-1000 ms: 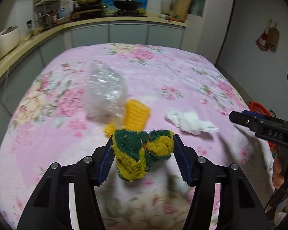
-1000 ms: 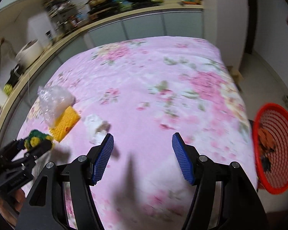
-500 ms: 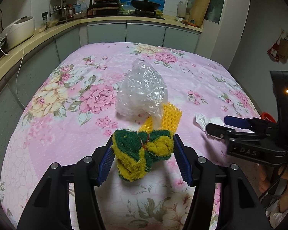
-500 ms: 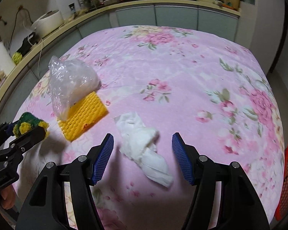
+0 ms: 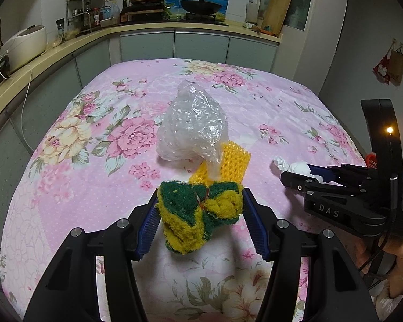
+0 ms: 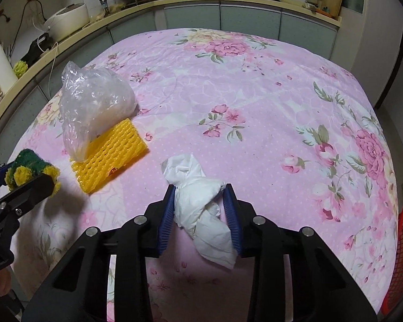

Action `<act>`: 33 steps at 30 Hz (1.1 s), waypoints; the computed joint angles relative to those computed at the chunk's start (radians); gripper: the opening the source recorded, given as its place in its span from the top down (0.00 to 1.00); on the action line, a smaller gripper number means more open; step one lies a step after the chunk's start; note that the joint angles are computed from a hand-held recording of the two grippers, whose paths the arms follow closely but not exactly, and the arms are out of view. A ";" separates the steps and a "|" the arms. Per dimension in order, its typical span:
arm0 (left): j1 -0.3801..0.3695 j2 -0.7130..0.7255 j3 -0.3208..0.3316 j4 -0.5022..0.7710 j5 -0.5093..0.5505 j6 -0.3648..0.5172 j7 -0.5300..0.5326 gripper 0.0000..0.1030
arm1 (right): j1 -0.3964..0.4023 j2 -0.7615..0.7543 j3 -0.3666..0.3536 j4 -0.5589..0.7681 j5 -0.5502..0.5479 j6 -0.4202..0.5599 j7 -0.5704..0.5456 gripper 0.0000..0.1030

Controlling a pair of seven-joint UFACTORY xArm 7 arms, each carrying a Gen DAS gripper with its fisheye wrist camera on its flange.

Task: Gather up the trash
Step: 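Grasp the crumpled white tissue with the right tool, then carry the sponge and tissue in both tools over the red basket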

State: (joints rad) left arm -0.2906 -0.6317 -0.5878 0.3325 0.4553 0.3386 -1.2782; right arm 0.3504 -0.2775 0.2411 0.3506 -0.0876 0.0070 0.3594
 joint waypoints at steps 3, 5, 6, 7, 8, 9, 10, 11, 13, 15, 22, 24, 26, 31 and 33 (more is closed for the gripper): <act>0.003 0.006 -0.006 0.006 0.003 0.000 -0.004 0.45 | 0.021 -0.017 -0.025 -0.014 0.015 -0.005 -0.008 0.67; 0.005 0.011 -0.009 0.011 0.007 0.001 -0.006 0.45 | 0.035 -0.039 -0.045 -0.027 0.029 -0.008 -0.015 0.67; 0.008 0.017 -0.013 0.017 0.010 0.002 -0.007 0.45 | 0.037 -0.052 -0.049 -0.035 0.034 -0.008 -0.016 0.67; 0.008 0.020 -0.013 0.019 0.013 0.002 -0.007 0.45 | 0.042 -0.066 -0.057 -0.043 0.040 -0.008 -0.018 0.67; 0.010 0.024 -0.017 0.025 0.017 0.003 -0.009 0.45 | 0.046 -0.086 -0.067 -0.053 0.047 -0.007 -0.020 0.67; 0.012 0.028 -0.020 0.031 0.021 0.003 -0.010 0.45 | 0.047 -0.099 -0.072 -0.060 0.052 -0.007 -0.022 0.67; 0.014 0.032 -0.023 0.036 0.025 0.003 -0.012 0.45 | 0.045 -0.116 -0.077 -0.068 0.057 -0.004 -0.022 0.67; 0.016 0.034 -0.025 0.039 0.030 0.002 -0.014 0.45 | 0.043 -0.138 -0.084 -0.078 0.062 -0.002 -0.023 0.67; 0.022 0.041 -0.033 0.052 0.041 0.003 -0.019 0.45 | 0.037 -0.169 -0.091 -0.093 0.069 0.003 -0.025 0.67; 0.030 0.051 -0.043 0.066 0.053 0.002 -0.026 0.45 | 0.025 -0.215 -0.097 -0.115 0.075 0.008 -0.023 0.67; 0.070 0.102 -0.084 0.136 0.121 -0.001 -0.047 0.45 | -0.041 -0.383 -0.101 -0.197 0.083 0.038 0.004 0.67; 0.088 0.124 -0.102 0.165 0.152 0.000 -0.059 0.45 | -0.066 -0.432 -0.096 -0.219 0.081 0.053 0.015 0.67; 0.107 0.149 -0.124 0.199 0.189 0.007 -0.075 0.45 | -0.080 -0.487 -0.106 -0.242 0.082 0.074 0.021 0.67; 0.138 0.219 -0.168 0.285 0.311 0.029 -0.141 0.45 | -0.136 -0.640 -0.114 -0.292 0.076 0.135 0.042 0.67; 0.139 0.257 -0.177 0.325 0.364 0.042 -0.168 0.45 | -0.159 -0.695 -0.122 -0.304 0.072 0.162 0.042 0.67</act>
